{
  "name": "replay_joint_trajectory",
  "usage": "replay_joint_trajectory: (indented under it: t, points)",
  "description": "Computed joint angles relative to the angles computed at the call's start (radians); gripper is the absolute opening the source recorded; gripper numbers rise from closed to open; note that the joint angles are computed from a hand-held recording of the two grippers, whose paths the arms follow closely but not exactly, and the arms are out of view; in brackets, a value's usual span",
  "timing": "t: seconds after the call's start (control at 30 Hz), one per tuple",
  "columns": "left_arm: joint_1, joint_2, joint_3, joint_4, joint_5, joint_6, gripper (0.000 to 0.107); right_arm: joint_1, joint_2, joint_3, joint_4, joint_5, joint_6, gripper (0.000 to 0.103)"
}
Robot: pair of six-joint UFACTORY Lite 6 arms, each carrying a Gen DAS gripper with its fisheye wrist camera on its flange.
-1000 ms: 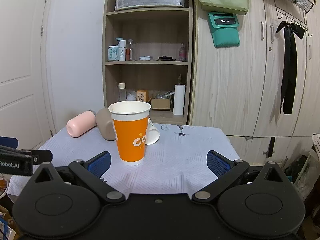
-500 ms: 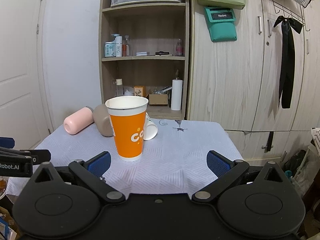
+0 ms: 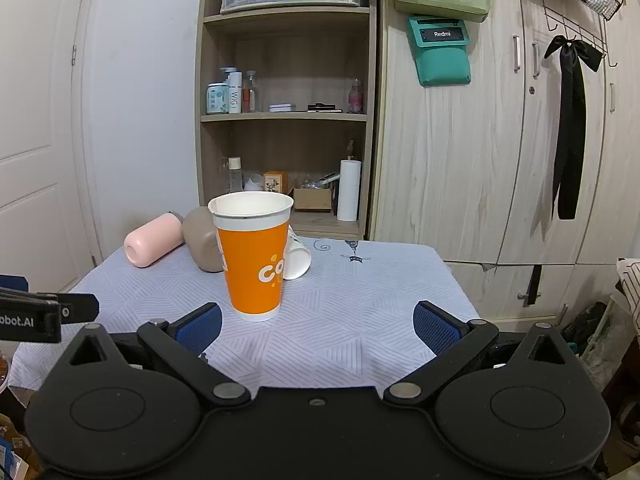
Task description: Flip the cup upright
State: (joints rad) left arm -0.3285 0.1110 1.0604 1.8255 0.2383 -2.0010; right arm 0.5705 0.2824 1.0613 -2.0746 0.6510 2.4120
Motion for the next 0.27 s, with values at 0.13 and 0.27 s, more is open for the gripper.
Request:
replay_joint_trajectory:
  t: [0.13,0.27]
  points:
    - [-0.012,-0.015,-0.014,0.001,0.024,0.006,0.103,0.001,-0.001,-0.001,0.002,0.001,-0.001,0.103]
    - [-0.016,-0.032,-0.022,-0.001,0.022,0.007,0.103,0.003,-0.002,-0.001,0.008,0.004,-0.005,0.103]
